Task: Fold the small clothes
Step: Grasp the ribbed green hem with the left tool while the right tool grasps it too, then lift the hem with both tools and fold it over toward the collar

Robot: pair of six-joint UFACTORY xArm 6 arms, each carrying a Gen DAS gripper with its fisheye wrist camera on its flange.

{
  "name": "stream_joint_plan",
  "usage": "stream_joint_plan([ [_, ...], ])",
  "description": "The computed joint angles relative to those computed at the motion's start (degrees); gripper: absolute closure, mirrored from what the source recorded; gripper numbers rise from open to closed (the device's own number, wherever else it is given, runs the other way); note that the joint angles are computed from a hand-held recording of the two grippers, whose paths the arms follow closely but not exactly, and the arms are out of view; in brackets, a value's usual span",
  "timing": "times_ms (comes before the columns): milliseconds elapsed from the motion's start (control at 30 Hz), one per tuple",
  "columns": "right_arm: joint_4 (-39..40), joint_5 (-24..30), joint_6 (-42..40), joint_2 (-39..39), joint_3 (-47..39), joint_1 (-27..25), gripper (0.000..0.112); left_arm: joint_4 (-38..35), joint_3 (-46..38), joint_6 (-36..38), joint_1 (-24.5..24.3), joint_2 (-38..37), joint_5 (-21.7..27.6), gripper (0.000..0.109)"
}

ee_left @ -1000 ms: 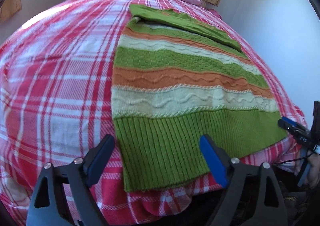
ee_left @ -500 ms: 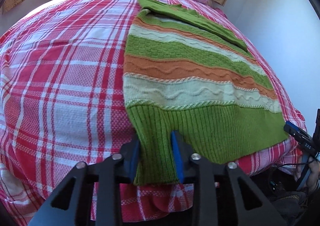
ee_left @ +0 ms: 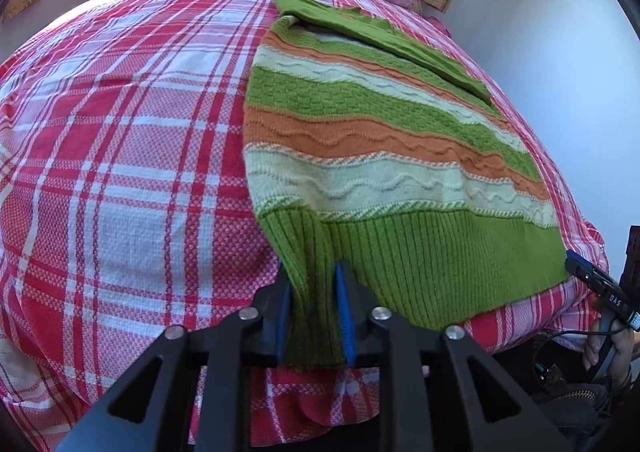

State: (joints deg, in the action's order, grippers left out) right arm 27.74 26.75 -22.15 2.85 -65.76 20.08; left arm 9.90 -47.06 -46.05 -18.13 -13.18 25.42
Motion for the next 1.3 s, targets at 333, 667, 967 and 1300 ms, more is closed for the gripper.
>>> stream_joint_plan([
  [333, 28.0, 6.2, -17.8, 0.1, -1.9, -4.0, 0.106, -5.4, 1.6, 7.0, 0.5, -2.1, -6.9, 0.099],
  [667, 43.4, 11.8, -24.0, 1.7, -6.1, -7.2, 0.108, -13.3, 1.8, 13.2, 1.8, -2.8, -14.0, 0.099],
  [967, 45.7, 10.9, -26.5, 6.0, -16.3, -7.3, 0.108, -14.7, -4.7, 17.2, 3.9, 1.2, -17.2, 0.099],
  [1300, 43.2, 10.5, -22.4, 17.8, -35.1, -6.9, 0.108, -17.4, -15.0, 21.2, 7.0, 9.2, -18.2, 0.099],
])
